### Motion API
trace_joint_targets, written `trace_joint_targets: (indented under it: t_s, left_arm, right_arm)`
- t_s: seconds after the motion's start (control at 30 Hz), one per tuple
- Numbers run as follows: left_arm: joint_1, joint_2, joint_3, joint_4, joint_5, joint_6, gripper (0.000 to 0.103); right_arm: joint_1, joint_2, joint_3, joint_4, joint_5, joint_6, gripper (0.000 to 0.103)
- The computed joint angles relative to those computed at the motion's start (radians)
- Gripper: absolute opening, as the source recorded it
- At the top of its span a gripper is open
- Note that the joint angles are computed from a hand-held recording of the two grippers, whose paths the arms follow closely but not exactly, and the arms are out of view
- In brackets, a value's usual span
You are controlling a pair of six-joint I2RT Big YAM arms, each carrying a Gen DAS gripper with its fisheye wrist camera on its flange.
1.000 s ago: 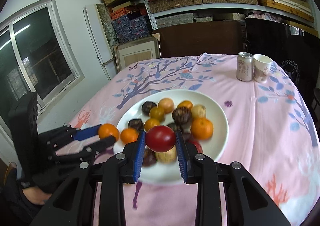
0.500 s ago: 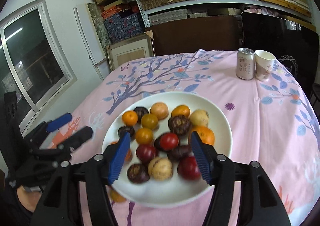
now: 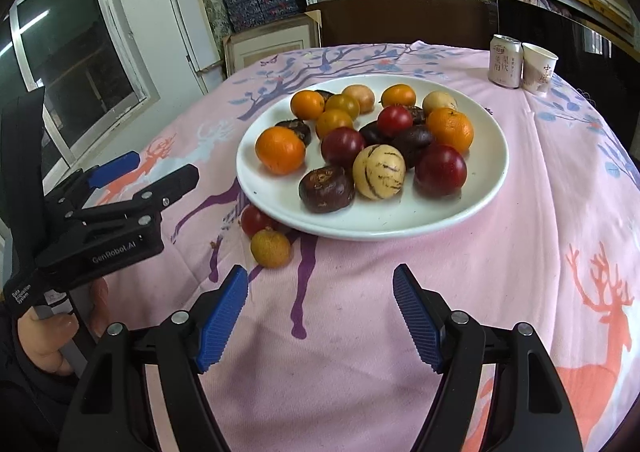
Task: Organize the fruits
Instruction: 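Grasp a small russet fruit with the right tool while the left tool approaches a red tomato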
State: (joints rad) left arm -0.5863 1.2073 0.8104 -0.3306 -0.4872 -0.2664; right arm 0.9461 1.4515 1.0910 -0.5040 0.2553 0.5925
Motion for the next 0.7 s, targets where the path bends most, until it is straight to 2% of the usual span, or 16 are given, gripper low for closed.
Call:
trace_joint_targets:
  t_s: [0.47,0.53,0.6,0.7]
  left_arm:
    - [0.021,-0.001,-0.006,0.011,0.05,-0.017,0.095]
    - [0.024,-0.002,-0.007,0.011,0.056,-0.02,0.096]
    - [0.025,-0.002,-0.006,0.011,0.057,-0.019,0.096]
    - [0.024,0.001,-0.007,0.012,0.058,-0.018,0.096]
  right_arm:
    - [0.032,0.074,0.073,-0.078,0.058,0.001,0.075]
    - [0.032,0.077,0.075,-0.072,0.057,-0.005,0.071]
    - [0.034,0.083,0.084,-0.074,0.053,-0.017,0.058]
    - [0.035,0.104,0.106,-0.098,0.033,-0.039,0.046]
